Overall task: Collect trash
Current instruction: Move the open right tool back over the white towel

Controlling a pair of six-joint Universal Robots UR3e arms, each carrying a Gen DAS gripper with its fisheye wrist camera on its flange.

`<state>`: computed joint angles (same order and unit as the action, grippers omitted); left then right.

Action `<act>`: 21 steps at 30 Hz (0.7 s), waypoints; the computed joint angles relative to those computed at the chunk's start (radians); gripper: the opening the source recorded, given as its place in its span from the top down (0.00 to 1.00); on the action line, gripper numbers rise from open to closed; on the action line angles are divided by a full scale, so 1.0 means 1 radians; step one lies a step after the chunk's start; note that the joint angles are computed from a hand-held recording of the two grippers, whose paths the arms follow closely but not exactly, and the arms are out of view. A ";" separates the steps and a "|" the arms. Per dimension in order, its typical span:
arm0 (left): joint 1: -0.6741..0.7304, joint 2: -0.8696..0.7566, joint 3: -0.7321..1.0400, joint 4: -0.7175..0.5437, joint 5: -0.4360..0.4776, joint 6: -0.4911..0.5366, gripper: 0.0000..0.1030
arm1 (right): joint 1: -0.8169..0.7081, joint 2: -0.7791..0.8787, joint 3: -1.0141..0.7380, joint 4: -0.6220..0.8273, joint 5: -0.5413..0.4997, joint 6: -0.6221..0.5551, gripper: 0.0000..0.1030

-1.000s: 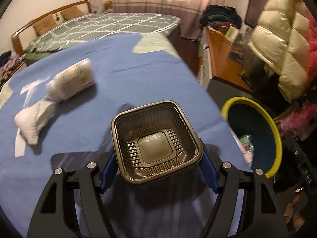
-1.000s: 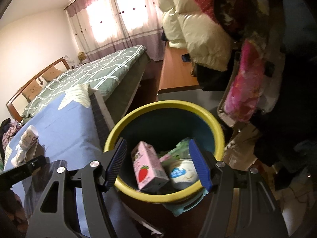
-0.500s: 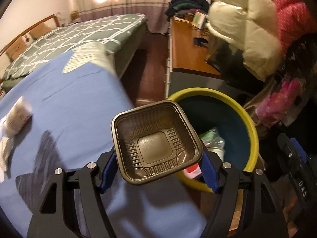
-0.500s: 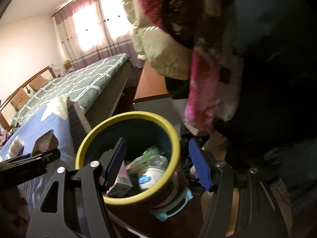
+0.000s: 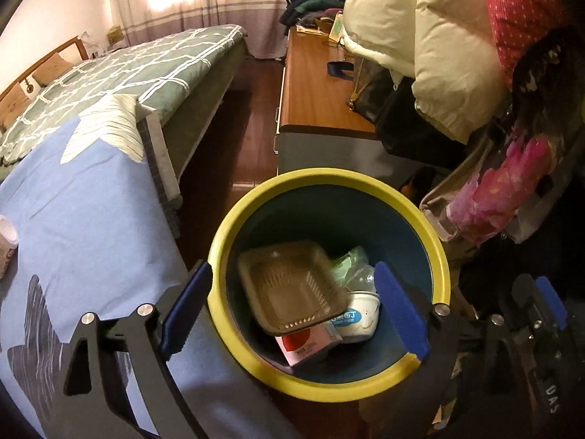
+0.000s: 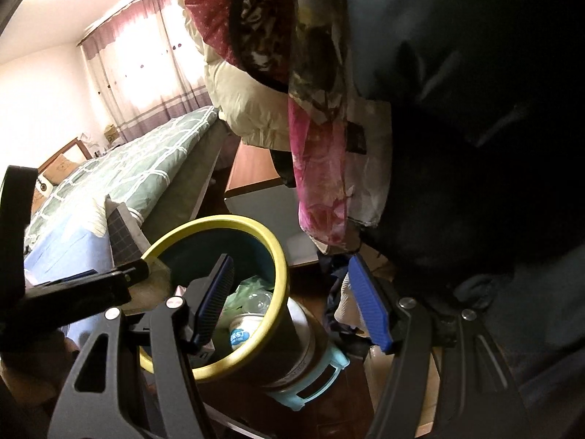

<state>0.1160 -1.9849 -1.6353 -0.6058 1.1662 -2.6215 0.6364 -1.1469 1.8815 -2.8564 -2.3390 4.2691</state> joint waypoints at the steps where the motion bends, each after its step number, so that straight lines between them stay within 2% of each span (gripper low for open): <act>1: 0.015 0.017 -0.011 -0.009 -0.014 0.009 0.12 | 0.000 0.005 -0.007 -0.002 0.004 -0.006 0.40; 6: 0.138 0.137 -0.110 -0.028 -0.091 0.076 0.08 | 0.008 0.039 -0.049 -0.007 0.015 -0.029 0.40; 14: 0.503 0.323 -0.278 -0.026 -0.250 0.229 0.05 | 0.043 0.121 -0.207 0.053 0.028 -0.080 0.40; 17: 0.648 0.329 -0.276 -0.046 -0.301 0.269 0.05 | 0.063 0.154 -0.284 0.097 0.023 -0.095 0.40; 21: 0.804 0.272 -0.233 -0.019 -0.326 0.286 0.05 | 0.093 0.208 -0.404 0.168 0.013 -0.113 0.40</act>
<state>0.9197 -1.7128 -1.8685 -0.6252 0.8400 -2.3354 0.7291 -0.9386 1.4771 -2.6881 -2.3259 4.1558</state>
